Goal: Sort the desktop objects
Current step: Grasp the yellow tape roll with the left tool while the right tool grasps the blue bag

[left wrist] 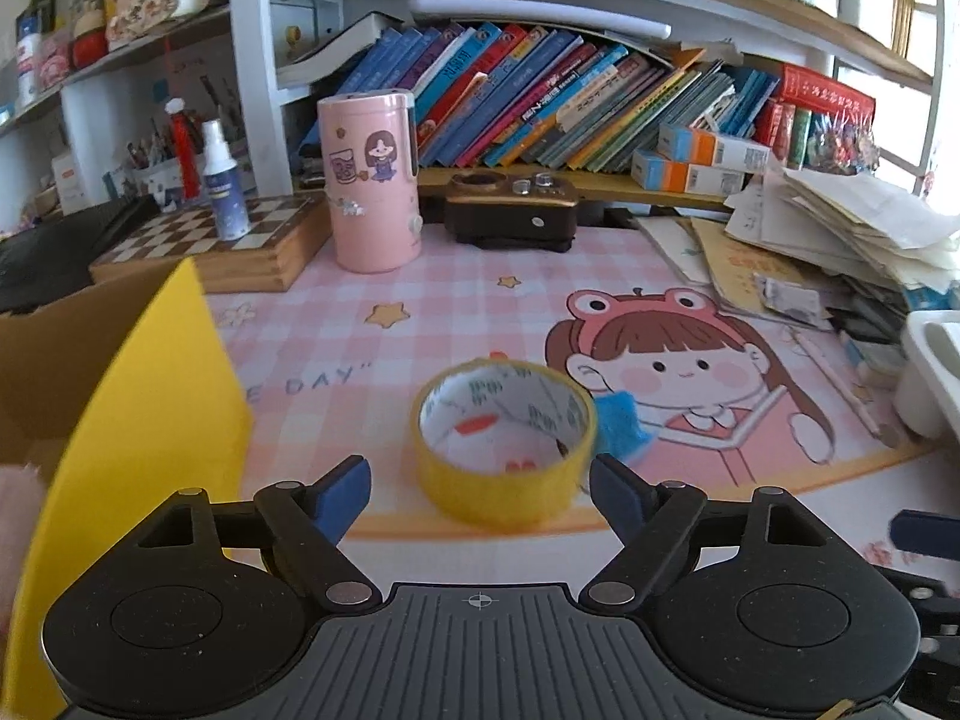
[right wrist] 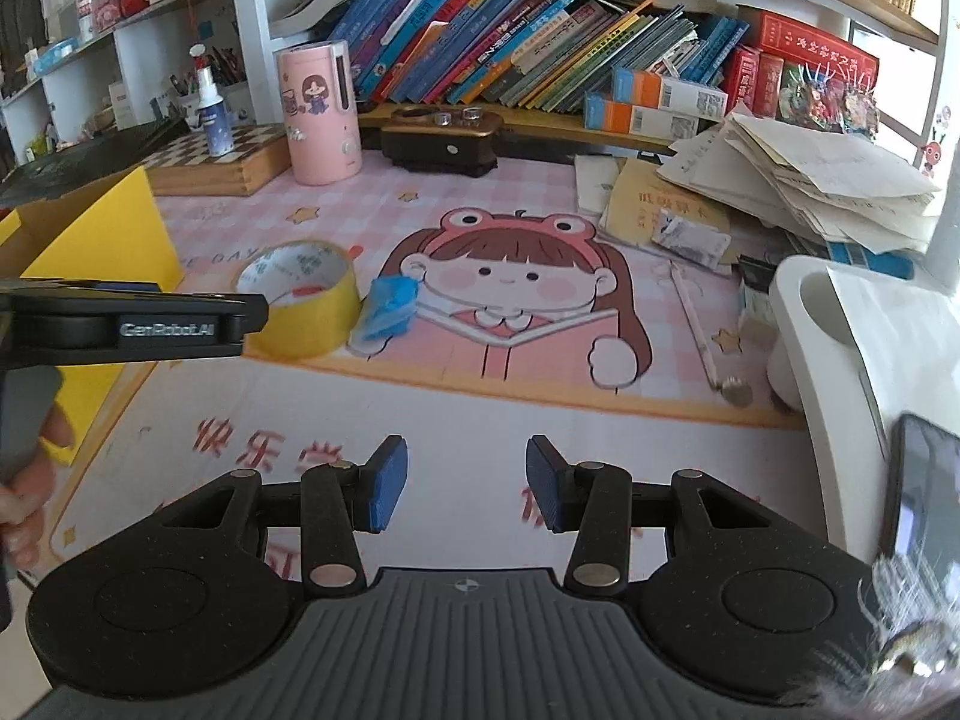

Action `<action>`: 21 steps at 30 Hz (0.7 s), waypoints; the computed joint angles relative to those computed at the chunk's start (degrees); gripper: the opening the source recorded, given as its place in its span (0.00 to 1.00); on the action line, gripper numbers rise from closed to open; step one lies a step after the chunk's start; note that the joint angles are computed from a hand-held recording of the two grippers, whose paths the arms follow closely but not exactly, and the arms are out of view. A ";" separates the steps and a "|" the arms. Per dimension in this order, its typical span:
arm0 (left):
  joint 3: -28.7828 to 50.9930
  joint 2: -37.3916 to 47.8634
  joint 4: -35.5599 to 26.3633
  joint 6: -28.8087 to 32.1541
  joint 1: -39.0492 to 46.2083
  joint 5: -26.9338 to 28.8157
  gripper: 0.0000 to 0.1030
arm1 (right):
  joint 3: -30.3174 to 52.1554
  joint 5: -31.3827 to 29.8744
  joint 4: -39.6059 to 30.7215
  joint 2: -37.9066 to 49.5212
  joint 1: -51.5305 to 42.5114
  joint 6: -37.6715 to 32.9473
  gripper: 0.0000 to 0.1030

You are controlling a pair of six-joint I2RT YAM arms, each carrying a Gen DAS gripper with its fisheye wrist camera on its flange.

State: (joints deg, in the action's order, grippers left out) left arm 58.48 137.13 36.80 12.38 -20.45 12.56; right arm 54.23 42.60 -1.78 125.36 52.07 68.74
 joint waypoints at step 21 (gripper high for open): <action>16.52 9.38 -6.82 2.15 -2.98 -0.65 0.92 | -1.26 -5.94 10.75 2.21 -8.23 -9.91 0.40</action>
